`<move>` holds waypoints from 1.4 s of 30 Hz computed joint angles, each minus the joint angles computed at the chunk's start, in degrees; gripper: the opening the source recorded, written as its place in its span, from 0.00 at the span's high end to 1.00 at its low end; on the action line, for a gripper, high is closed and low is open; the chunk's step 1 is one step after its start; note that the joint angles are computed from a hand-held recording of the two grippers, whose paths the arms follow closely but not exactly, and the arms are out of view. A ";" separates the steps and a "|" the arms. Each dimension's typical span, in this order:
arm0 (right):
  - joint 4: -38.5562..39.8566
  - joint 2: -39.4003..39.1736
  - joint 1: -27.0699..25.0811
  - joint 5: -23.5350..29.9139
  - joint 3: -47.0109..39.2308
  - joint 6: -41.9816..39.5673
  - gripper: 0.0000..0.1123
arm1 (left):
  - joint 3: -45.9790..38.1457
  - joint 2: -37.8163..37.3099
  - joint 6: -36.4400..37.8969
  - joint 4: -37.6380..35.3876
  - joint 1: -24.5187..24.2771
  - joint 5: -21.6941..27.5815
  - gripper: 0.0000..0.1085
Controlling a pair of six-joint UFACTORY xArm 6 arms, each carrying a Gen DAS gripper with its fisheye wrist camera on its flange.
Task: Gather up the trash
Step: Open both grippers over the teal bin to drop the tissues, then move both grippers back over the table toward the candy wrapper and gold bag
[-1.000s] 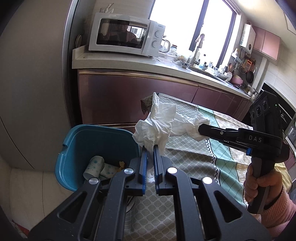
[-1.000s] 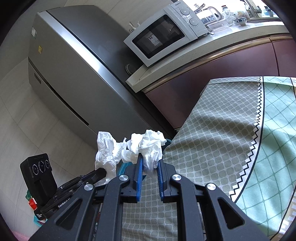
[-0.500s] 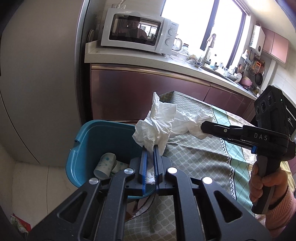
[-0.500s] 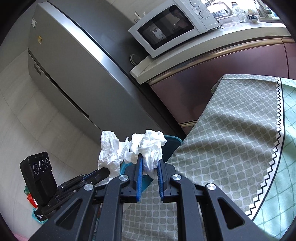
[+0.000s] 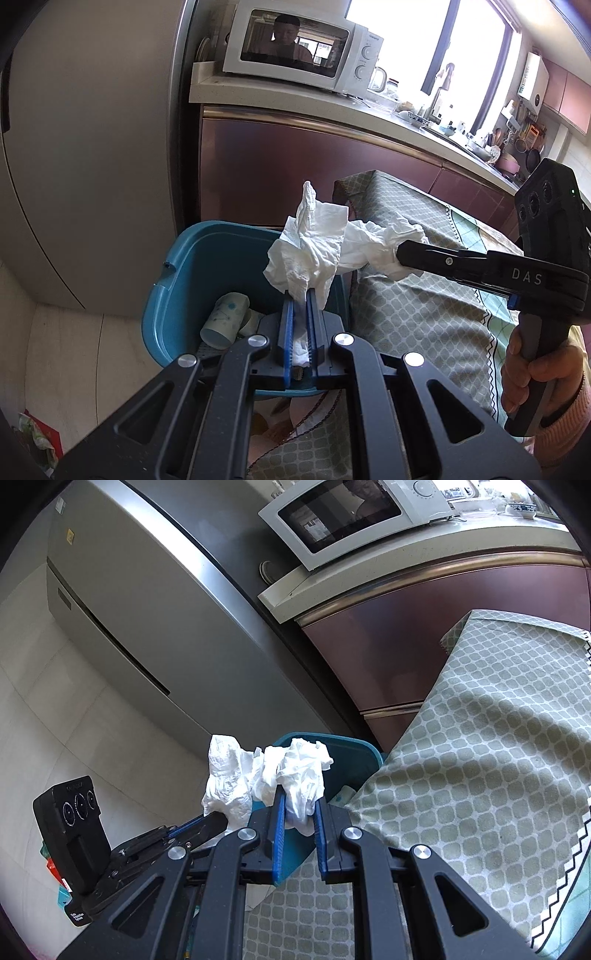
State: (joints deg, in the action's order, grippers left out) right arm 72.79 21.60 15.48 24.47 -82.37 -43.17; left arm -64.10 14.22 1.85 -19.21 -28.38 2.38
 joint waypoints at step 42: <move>-12.44 4.77 1.56 -2.04 -4.05 8.58 0.71 | -6.42 8.17 7.61 -8.72 -0.98 0.54 0.76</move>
